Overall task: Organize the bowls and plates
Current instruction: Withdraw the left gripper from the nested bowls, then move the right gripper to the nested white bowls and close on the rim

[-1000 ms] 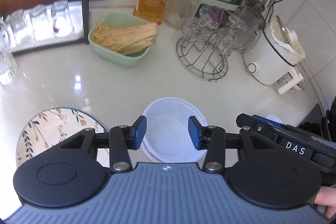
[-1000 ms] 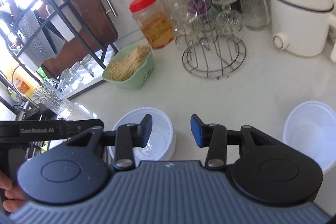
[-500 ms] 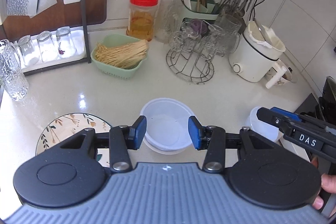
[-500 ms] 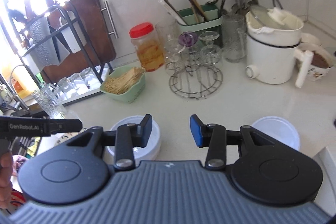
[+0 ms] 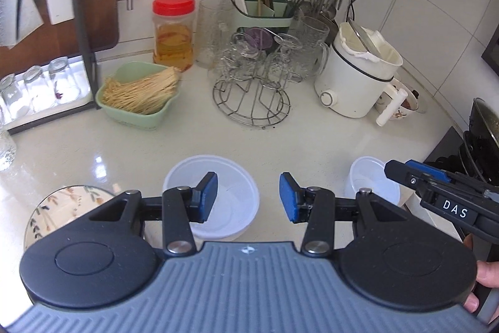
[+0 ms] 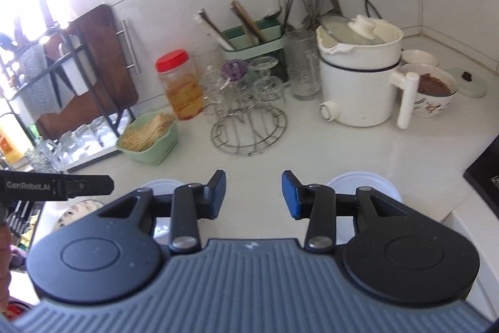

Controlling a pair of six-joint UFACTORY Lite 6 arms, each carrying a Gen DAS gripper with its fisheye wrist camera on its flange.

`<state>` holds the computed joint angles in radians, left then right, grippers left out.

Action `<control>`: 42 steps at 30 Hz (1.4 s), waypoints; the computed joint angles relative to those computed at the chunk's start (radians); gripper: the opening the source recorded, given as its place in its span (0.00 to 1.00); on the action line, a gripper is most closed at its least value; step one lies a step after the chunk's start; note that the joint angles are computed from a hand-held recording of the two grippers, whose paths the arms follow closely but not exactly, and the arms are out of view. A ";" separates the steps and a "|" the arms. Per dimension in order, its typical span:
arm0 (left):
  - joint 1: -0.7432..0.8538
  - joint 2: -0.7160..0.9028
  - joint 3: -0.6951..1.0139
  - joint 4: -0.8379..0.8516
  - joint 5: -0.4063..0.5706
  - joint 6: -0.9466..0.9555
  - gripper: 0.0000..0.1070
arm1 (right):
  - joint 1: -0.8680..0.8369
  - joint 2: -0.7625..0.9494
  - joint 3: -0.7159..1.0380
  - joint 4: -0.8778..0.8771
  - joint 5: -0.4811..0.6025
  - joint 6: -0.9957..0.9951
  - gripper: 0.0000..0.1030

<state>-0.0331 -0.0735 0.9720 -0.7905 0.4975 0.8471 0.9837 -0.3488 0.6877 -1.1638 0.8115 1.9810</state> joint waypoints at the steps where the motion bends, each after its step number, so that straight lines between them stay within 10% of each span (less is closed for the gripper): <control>1: -0.018 0.019 0.012 0.001 -0.006 -0.008 0.46 | -0.011 -0.008 -0.009 0.003 0.001 -0.001 0.41; 27: -0.393 0.626 0.504 0.131 -0.114 -0.207 0.56 | -0.403 -0.207 -0.307 0.041 -0.147 -0.157 0.41; 42: -0.437 1.017 0.977 0.253 0.115 -0.342 0.56 | -0.658 -0.042 -0.304 -0.008 -0.409 -0.219 0.41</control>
